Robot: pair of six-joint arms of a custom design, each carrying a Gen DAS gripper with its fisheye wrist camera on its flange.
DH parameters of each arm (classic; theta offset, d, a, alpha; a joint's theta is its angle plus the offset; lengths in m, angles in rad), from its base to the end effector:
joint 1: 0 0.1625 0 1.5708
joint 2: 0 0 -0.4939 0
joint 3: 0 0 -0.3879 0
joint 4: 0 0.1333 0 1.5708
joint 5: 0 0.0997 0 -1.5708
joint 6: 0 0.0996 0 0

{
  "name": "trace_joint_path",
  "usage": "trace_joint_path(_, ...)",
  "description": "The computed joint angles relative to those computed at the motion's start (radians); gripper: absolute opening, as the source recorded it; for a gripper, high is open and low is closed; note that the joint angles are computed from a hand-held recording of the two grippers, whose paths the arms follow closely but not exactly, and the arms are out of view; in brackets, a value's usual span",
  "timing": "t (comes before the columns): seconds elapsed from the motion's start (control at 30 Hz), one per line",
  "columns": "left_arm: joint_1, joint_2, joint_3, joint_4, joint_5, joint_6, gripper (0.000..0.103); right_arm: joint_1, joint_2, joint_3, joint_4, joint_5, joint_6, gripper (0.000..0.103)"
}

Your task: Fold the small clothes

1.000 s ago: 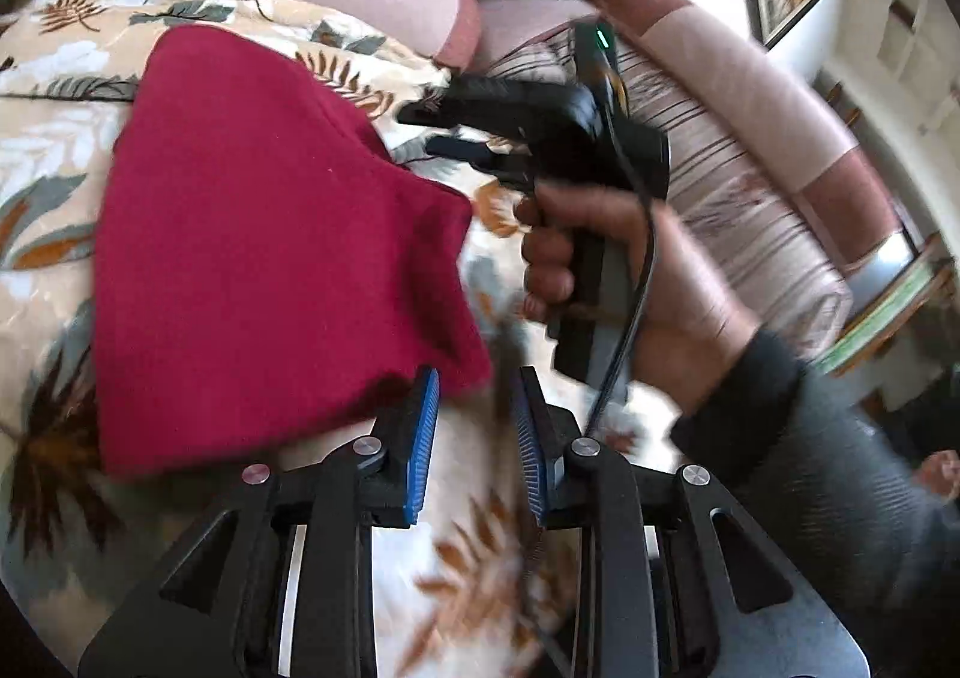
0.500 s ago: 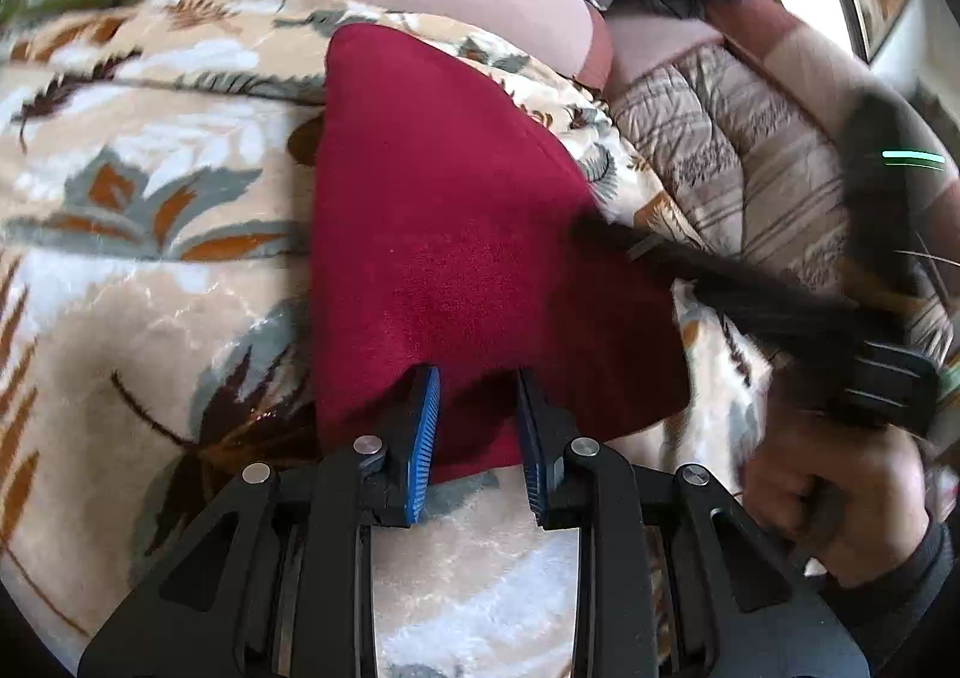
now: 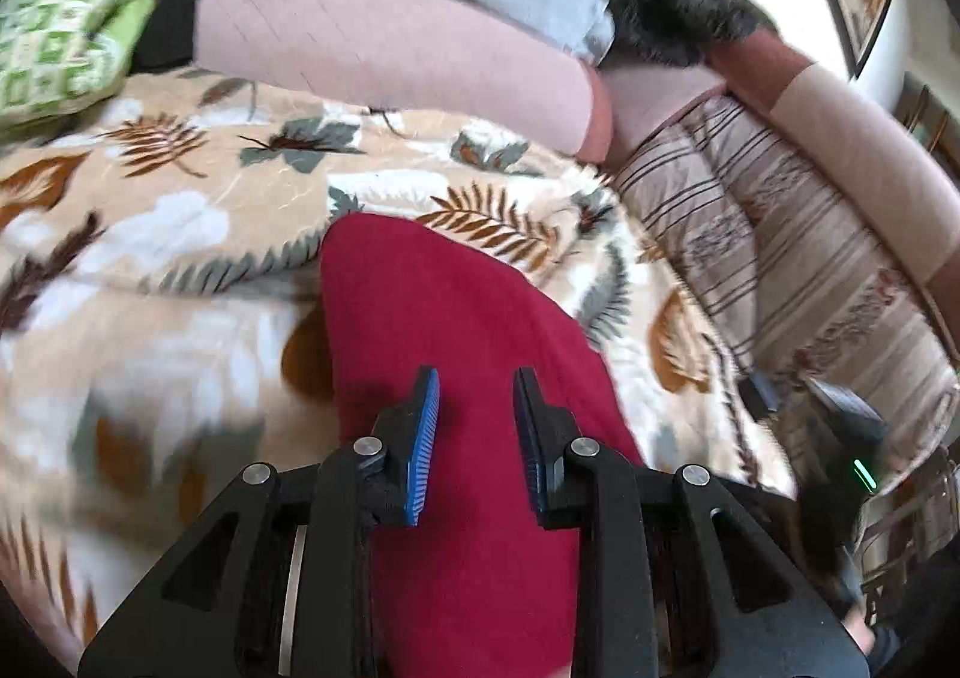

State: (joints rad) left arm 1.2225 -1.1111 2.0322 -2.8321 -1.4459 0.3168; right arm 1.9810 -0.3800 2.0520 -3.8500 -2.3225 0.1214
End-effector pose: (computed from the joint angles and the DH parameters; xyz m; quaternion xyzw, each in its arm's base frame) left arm -0.0613 -0.5956 0.2364 0.3111 0.9332 -0.1699 0.0588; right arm 0.2764 -0.4718 -0.0431 0.0191 -0.8942 0.3603 0.2649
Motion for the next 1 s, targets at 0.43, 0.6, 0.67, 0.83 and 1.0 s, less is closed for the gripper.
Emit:
trace_joint_path(0.43, 0.068, 0.141, -0.164, 0.172, 0.038, -0.087, 0.021, -0.005, -0.019, 0.012, 0.041, 0.036, -0.057, 0.032)
trace_joint_path(0.6, 0.061, 0.040, -0.112, 0.141, -0.040, -0.112, 0.021, 0.045, -0.012, 0.014, -0.185, 0.007, -0.150, 0.032)
trace_joint_path(0.67, 0.057, 0.005, -0.086, 0.144, -0.046, -0.110, 0.021, 0.066, -0.007, -0.034, -0.241, -0.069, -0.210, 0.032)
trace_joint_path(0.83, 0.046, -0.006, -0.023, 0.168, 0.027, -0.075, 0.021, -0.002, -0.048, -0.142, 0.031, -0.031, -0.157, 0.032)
trace_joint_path(1.0, 0.034, 0.033, -0.022, 0.144, 0.056, -0.045, 0.022, -0.105, -0.003, -0.193, 0.216, -0.027, -0.174, 0.032)
